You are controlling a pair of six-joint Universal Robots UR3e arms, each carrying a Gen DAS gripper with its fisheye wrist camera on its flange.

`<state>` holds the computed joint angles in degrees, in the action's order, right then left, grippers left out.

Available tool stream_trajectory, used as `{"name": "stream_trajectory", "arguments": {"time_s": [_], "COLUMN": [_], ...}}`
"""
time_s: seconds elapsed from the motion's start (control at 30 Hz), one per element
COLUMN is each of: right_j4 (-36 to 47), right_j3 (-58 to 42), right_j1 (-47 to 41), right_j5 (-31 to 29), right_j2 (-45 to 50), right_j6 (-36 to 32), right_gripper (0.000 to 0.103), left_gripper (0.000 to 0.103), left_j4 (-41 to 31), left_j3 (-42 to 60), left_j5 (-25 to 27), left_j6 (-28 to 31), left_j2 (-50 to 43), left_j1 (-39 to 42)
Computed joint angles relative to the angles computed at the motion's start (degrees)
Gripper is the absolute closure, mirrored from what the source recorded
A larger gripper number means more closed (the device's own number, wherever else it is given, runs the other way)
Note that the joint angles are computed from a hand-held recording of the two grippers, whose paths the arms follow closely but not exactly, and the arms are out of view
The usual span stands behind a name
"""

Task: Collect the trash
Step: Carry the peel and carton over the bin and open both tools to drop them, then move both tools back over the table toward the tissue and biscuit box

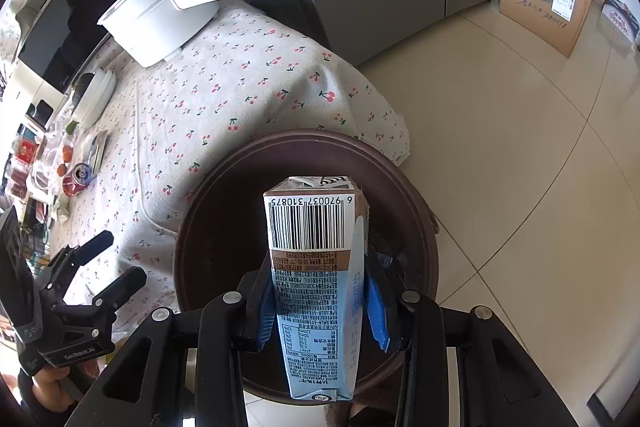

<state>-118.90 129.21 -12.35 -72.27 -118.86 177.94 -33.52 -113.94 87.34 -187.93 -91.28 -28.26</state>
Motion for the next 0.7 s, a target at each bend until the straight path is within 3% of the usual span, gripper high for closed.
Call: {"name": "stream_trajectory", "arguments": {"time_s": [0.07, 0.13, 0.17, 0.7], "right_j4": [-0.1, -0.3, -0.7, -15.1], "right_j3": [0.0, -0.1, -0.1, -9.3], "right_j1": [0.1, 0.1, 0.2, 20.4], "right_j5": [0.5, 1.3, 1.4, -12.5], "right_j2": [0.0, 0.1, -0.1, 9.5], "right_j6": [0.8, 1.6, 2.2, 11.0], "right_gripper": [0.059, 0.019, 0.015, 0.015], "left_gripper": [0.007, 0.006, 0.006, 0.005], "left_j4": [-0.1, -0.1, -0.2, -2.5], "left_j3": [-0.3, -1.0, -1.4, -7.9], "left_j5": [0.7, 1.0, 1.0, -0.1], "left_j6": [-0.2, -0.2, -0.2, 0.4], "left_j2": [0.7, 1.8, 2.4, 14.5], "left_j1": [0.5, 1.2, 1.6, 11.1]}}
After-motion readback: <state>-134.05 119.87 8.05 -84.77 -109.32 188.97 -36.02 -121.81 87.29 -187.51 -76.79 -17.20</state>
